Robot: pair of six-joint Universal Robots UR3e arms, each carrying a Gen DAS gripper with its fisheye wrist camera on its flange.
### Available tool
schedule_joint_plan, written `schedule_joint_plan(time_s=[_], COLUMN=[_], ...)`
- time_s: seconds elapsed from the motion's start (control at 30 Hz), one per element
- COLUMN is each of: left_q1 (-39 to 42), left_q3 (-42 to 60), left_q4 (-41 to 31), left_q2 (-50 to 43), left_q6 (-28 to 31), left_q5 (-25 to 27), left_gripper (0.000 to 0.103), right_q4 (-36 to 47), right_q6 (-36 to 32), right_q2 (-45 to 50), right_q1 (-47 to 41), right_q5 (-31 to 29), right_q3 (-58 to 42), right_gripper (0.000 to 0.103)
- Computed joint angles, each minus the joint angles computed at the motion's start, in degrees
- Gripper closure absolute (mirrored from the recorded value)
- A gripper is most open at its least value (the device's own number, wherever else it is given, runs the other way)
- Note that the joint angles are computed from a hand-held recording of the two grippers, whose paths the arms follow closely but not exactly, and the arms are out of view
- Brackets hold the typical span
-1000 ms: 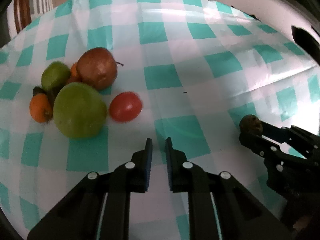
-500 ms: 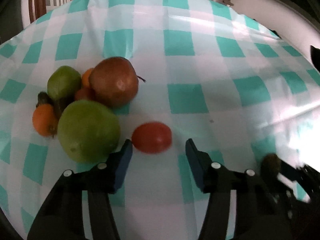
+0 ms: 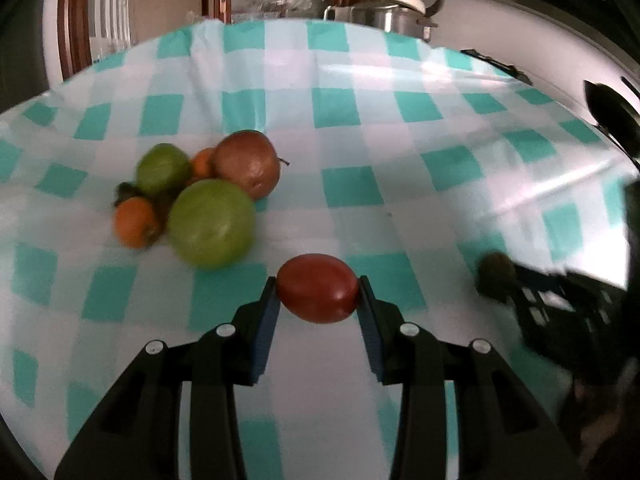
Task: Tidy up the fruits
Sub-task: 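Carry the tomato with the left gripper into the white box while the right gripper drops the dark fruit there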
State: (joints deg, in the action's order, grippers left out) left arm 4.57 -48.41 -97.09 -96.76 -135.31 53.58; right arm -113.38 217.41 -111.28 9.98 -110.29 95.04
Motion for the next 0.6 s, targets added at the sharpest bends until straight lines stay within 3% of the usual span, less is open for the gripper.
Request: schedule_joint_plan(time_s=[0.13, 0.23, 0.43, 0.6], left_q1=[12.54, 25.12, 47.63, 59.77], left_q3=[-5.52, -5.25, 3.63, 12.82], left_q4=[-9.33, -21.42, -43.89, -53.32], left_q2=[9.67, 14.13, 11.34, 3.53], left_q6=[12.49, 25.38, 46.43, 54.85], left_q5=[-5.65, -9.84, -12.94, -12.68], left_gripper=[0.064, 0.064, 0.064, 0.064], right_q4=[-0.82, -1.94, -1.65, 4.77], right_q6=[2.52, 6.18, 7.86, 4.41], right_q2=[0.90, 7.75, 25.74, 44.23], right_q1=[3.26, 12.66, 26.63, 33.76], right_q5=[1.47, -1.09, -5.48, -4.93], right_q3=[-0.86, -6.40, -24.85, -49.98], right_gripper=[0.062, 0.062, 0.062, 0.062])
